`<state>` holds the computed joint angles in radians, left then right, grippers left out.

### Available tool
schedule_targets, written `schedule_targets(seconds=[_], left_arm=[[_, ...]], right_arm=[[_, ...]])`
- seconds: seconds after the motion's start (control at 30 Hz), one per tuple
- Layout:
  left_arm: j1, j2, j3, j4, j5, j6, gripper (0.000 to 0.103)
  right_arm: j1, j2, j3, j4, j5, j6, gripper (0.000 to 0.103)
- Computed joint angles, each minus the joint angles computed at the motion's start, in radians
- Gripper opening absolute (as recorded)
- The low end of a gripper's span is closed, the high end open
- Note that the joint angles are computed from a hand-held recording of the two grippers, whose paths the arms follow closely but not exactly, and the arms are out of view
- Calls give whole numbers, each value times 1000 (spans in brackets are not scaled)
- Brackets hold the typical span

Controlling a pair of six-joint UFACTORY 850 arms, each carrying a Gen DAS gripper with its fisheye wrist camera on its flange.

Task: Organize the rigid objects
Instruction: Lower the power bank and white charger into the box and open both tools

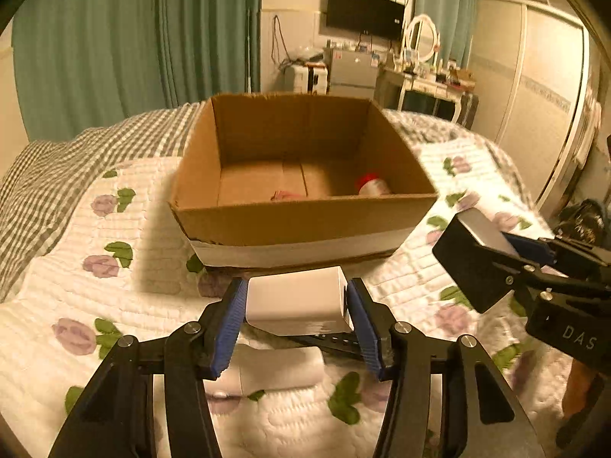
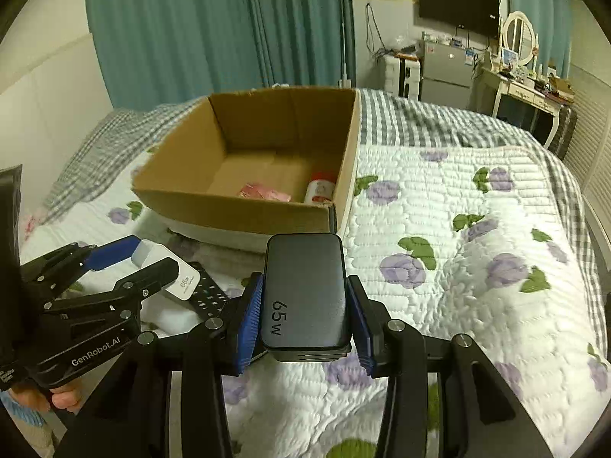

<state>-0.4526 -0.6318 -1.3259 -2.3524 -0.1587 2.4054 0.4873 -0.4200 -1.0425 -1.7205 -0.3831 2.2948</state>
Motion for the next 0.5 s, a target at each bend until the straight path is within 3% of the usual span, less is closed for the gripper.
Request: schedule_targets(seconds=[0.27,0.4,0.5], left_arm=[[-9,59,-6,-184,-18,177,54],[-2,52,-74,-208,-5,201,54],[-3,19,-153,-328,31,328,54]], right_arm=[[44,72,15,26,-68,-53,42],[38,93,-14,16,-91,-97,42],[17,88,-56,-4,-89,-126,42]])
